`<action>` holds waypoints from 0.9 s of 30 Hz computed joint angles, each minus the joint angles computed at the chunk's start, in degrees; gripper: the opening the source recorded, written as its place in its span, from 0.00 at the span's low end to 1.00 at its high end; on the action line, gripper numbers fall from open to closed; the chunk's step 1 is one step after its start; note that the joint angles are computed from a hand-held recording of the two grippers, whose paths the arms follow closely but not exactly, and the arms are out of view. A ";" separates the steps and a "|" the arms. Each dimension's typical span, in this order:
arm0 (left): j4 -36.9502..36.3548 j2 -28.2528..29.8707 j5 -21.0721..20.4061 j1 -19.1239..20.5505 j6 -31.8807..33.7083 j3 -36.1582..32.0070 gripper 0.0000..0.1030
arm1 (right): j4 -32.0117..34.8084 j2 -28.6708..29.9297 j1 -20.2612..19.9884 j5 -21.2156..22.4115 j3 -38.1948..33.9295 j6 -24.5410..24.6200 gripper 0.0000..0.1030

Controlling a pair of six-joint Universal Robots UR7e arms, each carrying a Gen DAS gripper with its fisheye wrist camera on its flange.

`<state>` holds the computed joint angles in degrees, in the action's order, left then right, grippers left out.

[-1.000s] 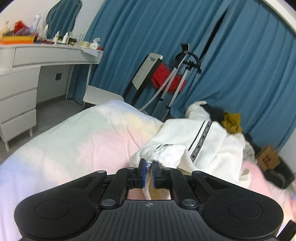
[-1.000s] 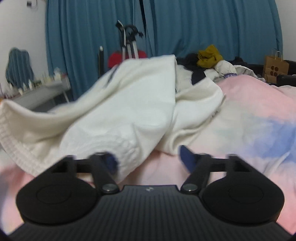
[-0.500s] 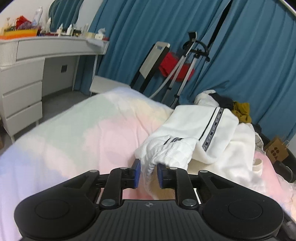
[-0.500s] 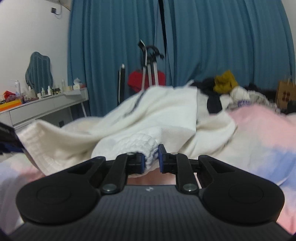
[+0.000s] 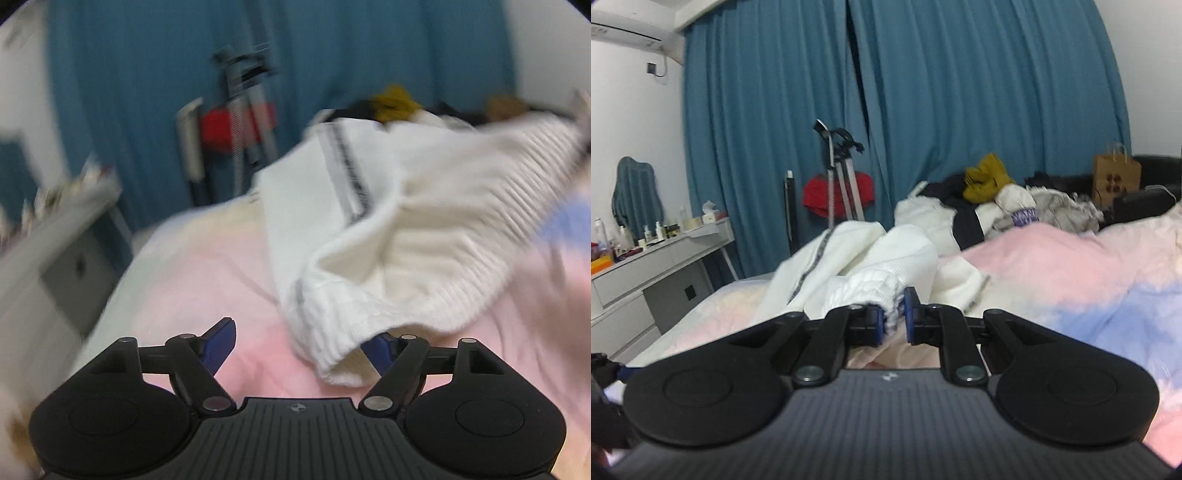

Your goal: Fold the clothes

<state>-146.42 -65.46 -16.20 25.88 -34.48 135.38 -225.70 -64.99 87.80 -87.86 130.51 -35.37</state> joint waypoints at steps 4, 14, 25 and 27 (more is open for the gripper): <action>-8.80 7.41 3.80 -0.42 10.97 -0.01 0.71 | 0.71 0.37 -0.25 -1.16 -0.42 -0.52 0.13; -39.96 9.83 0.92 3.84 27.36 -3.80 0.21 | 7.51 -1.41 -3.25 -1.55 0.35 3.97 0.12; -56.19 -1.81 -0.60 11.23 51.64 -22.05 0.08 | 14.77 -1.09 3.05 8.20 3.75 11.37 0.12; -62.10 -1.13 -0.53 13.09 62.36 -27.51 0.08 | 17.79 1.46 6.17 10.46 1.45 13.13 0.12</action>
